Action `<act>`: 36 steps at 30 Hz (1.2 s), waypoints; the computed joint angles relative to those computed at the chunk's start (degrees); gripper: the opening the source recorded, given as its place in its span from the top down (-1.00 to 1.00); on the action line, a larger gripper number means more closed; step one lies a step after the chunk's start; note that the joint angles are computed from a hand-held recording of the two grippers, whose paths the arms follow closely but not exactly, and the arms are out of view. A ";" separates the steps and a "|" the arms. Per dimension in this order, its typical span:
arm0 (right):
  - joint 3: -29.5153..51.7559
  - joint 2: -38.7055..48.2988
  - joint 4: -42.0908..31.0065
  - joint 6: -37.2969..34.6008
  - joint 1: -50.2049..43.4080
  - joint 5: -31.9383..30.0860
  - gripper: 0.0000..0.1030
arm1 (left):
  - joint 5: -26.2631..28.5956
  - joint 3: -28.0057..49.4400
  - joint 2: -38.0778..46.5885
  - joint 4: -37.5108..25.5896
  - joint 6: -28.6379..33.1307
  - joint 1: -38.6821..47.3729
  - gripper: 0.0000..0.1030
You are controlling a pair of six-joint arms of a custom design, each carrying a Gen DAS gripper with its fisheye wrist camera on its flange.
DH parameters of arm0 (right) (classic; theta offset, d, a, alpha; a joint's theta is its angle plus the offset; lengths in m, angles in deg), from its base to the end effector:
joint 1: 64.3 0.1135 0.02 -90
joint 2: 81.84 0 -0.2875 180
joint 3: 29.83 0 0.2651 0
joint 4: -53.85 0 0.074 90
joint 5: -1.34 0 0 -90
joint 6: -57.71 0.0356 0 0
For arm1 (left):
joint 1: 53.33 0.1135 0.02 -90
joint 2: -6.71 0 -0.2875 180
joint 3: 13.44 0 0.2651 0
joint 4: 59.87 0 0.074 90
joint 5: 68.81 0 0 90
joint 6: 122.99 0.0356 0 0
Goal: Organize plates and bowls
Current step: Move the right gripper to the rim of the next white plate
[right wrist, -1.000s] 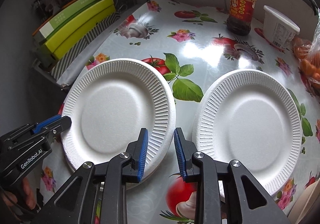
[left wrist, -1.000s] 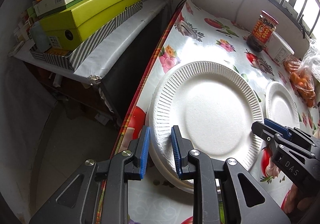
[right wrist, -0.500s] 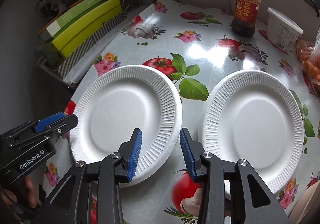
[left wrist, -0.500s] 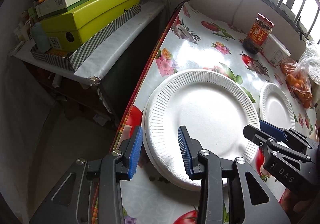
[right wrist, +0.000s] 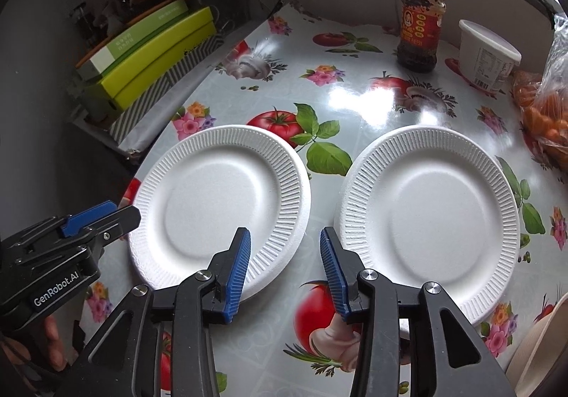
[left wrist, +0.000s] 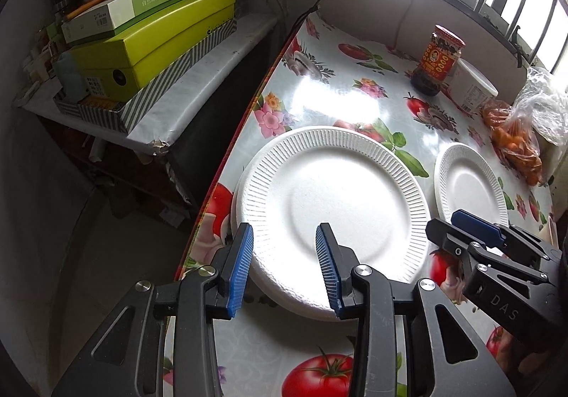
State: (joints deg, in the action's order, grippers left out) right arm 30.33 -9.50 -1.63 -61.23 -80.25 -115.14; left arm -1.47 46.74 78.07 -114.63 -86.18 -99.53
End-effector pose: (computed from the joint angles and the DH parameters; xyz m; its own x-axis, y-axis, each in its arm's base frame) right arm 0.2276 -0.0485 0.2336 -0.8185 -0.2166 -0.5322 -0.3577 0.9169 0.1770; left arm 0.1703 -0.1578 0.2370 -0.8249 -0.2073 -0.5259 -0.1721 0.9783 -0.1156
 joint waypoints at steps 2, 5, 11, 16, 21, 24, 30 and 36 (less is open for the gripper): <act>0.74 -0.82 -1.56 -1.72 -2.06 -1.04 0.20 | -0.83 0.78 0.00 -0.90 -0.95 -1.56 0.26; 2.51 -1.77 -4.46 -5.28 -6.41 -2.90 0.20 | -2.39 2.23 -0.45 -2.41 -2.81 -4.33 0.26; 8.58 0.13 -11.81 -15.47 -17.97 -8.00 0.13 | -5.69 5.62 0.20 -3.57 -5.96 -11.06 0.26; 14.03 4.03 -14.85 -22.11 -25.67 -9.56 0.11 | -6.27 7.88 2.80 -1.85 -7.44 -14.90 0.26; 18.88 8.84 -14.79 -24.50 -29.88 -9.59 0.11 | -5.32 9.71 6.81 1.00 -7.77 -17.22 0.26; 21.95 12.00 -14.79 -24.60 -31.03 -9.47 0.11 | -4.67 10.78 9.11 2.53 -8.00 -18.00 0.26; 28.97 19.86 -17.29 -23.44 -30.54 -8.49 0.11 | -3.31 11.94 12.30 6.70 -6.97 -17.73 0.26; 32.68 26.31 -15.51 -20.47 -28.23 -5.78 0.11 | 0.26 12.61 16.33 10.63 -6.54 -16.33 0.26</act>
